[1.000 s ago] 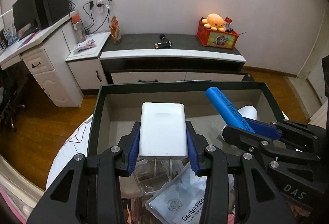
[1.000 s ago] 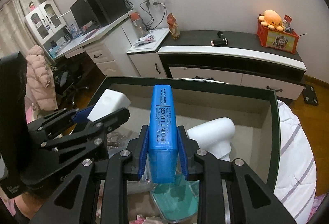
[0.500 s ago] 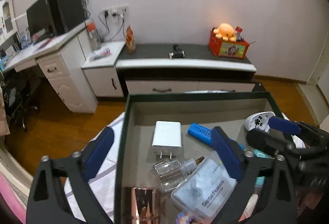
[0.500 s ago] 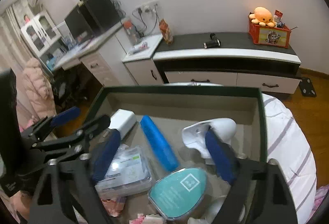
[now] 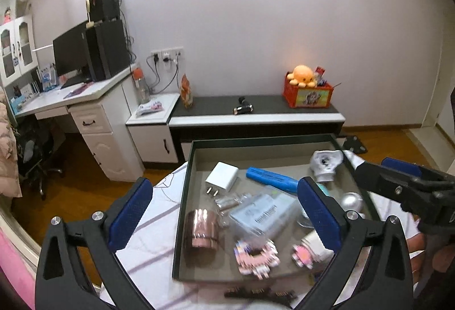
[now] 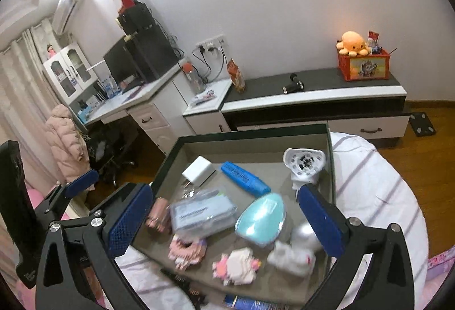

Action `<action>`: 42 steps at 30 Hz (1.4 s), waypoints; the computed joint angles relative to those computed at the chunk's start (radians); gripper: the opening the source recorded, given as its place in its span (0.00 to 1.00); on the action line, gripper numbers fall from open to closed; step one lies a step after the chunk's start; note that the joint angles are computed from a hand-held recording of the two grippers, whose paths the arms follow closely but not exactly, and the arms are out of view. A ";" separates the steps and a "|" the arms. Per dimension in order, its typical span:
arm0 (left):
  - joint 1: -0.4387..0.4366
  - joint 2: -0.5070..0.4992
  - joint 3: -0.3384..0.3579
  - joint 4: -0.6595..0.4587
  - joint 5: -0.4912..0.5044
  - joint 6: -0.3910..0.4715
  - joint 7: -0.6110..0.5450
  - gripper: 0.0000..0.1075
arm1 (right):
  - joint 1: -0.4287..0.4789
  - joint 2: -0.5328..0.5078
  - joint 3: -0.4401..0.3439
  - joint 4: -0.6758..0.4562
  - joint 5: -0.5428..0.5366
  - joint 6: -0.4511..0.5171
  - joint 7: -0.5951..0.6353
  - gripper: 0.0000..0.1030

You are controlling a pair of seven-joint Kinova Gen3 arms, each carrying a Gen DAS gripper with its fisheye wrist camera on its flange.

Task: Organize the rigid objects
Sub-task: 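Lift both tools away from the box back over the table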

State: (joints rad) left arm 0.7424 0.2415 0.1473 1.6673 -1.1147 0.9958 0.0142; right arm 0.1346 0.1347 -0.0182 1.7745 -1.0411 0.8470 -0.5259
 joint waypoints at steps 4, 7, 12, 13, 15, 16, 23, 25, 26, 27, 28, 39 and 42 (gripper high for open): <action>0.053 -0.036 0.029 0.022 -0.029 0.067 0.056 0.96 | 0.023 -0.086 0.031 0.079 -0.046 0.027 0.072 1.00; 0.098 -0.060 0.068 0.034 -0.053 0.145 0.111 0.96 | 0.031 -0.148 0.077 0.140 -0.082 0.050 0.136 1.00; 0.157 -0.083 0.130 0.061 -0.092 0.259 0.208 0.96 | 0.020 -0.268 0.164 0.247 -0.097 0.064 0.222 1.00; 0.176 -0.083 0.144 0.072 -0.100 0.293 0.240 0.96 | 0.015 -0.292 0.178 0.266 -0.088 0.060 0.229 1.00; 0.206 -0.084 0.165 0.095 -0.106 0.345 0.301 0.96 | 0.006 -0.343 0.215 0.316 -0.089 0.052 0.262 1.00; 0.221 -0.085 0.176 0.109 -0.104 0.366 0.337 0.96 | 0.000 -0.363 0.234 0.337 -0.090 0.051 0.276 1.00; 0.316 -0.043 0.219 0.167 -0.062 0.494 0.507 0.96 | -0.032 -0.489 0.325 0.478 -0.030 -0.011 0.317 1.00; 0.338 -0.030 0.221 0.180 -0.050 0.495 0.542 0.96 | -0.046 -0.513 0.348 0.513 -0.020 -0.030 0.315 1.00; 0.350 -0.022 0.223 0.188 -0.044 0.490 0.567 0.96 | -0.052 -0.523 0.356 0.527 -0.012 -0.039 0.308 1.00; 0.363 -0.013 0.223 0.196 -0.039 0.492 0.590 0.96 | -0.057 -0.535 0.361 0.543 -0.003 -0.050 0.301 1.00; 0.377 -0.004 0.223 0.203 -0.036 0.495 0.613 0.96 | -0.063 -0.548 0.366 0.556 0.005 -0.061 0.293 1.00; 0.435 0.031 0.200 0.216 0.001 0.462 0.648 0.96 | -0.178 -0.607 0.389 0.611 0.104 -0.150 0.213 1.00; 0.435 0.027 0.198 0.219 0.000 0.458 0.655 0.96 | -0.208 -0.622 0.392 0.614 0.133 -0.165 0.177 1.00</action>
State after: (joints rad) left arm 1.1775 0.2683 0.3450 1.8865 -1.1143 1.4542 0.6696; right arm -0.0730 -0.4875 0.3739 2.3884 -0.9083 0.6817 -0.3489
